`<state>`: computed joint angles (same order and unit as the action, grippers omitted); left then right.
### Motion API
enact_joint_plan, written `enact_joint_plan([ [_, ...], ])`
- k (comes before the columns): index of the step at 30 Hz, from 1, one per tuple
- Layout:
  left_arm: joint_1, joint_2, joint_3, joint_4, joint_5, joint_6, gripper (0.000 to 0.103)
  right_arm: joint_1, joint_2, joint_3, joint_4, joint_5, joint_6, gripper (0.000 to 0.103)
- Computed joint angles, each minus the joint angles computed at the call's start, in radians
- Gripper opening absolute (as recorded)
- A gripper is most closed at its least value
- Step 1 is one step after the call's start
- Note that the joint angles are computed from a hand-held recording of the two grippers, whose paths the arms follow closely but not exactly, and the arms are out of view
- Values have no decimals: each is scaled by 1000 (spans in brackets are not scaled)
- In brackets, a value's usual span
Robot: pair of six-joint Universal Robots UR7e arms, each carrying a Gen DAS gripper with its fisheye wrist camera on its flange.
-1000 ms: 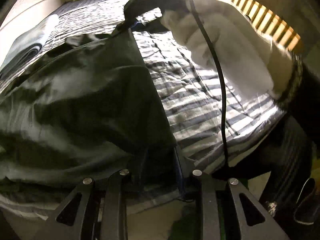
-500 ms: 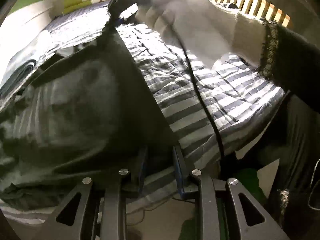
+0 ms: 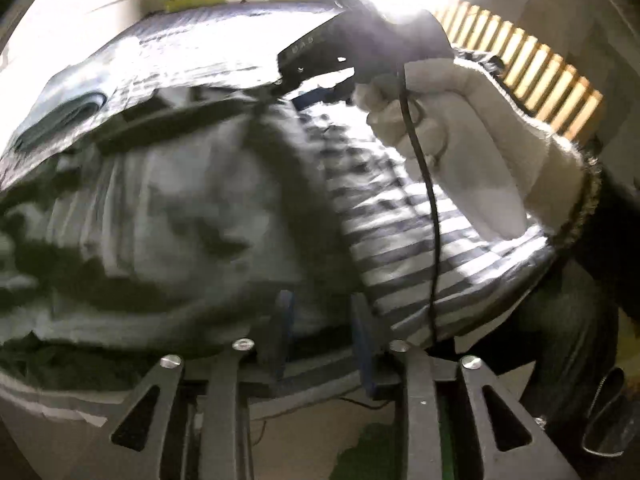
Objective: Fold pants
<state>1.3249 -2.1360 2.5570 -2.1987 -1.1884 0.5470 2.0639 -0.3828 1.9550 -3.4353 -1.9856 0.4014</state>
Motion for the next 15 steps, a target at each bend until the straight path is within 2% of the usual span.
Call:
enact_joint_plan([
  [2, 25, 10, -4, 35, 7, 3, 38, 15, 0, -16, 32, -69, 11, 19],
  [4, 20, -50, 1, 76, 3, 28, 39, 34, -14, -7, 35, -107, 28, 20],
  [6, 40, -99, -29, 126, -29, 35, 39, 63, -25, 8, 20, -134, 20, 21],
  [8, 71, -142, -60, 114, -34, 48, 39, 100, -48, 44, -1, -136, 15, 22],
  [10, 125, -137, -102, 44, -39, 82, 39, 145, -58, 75, -4, -139, 28, 22],
  [15, 317, 56, -272, -249, -61, 128, 39, 237, -47, 122, 10, -128, 114, 23],
])
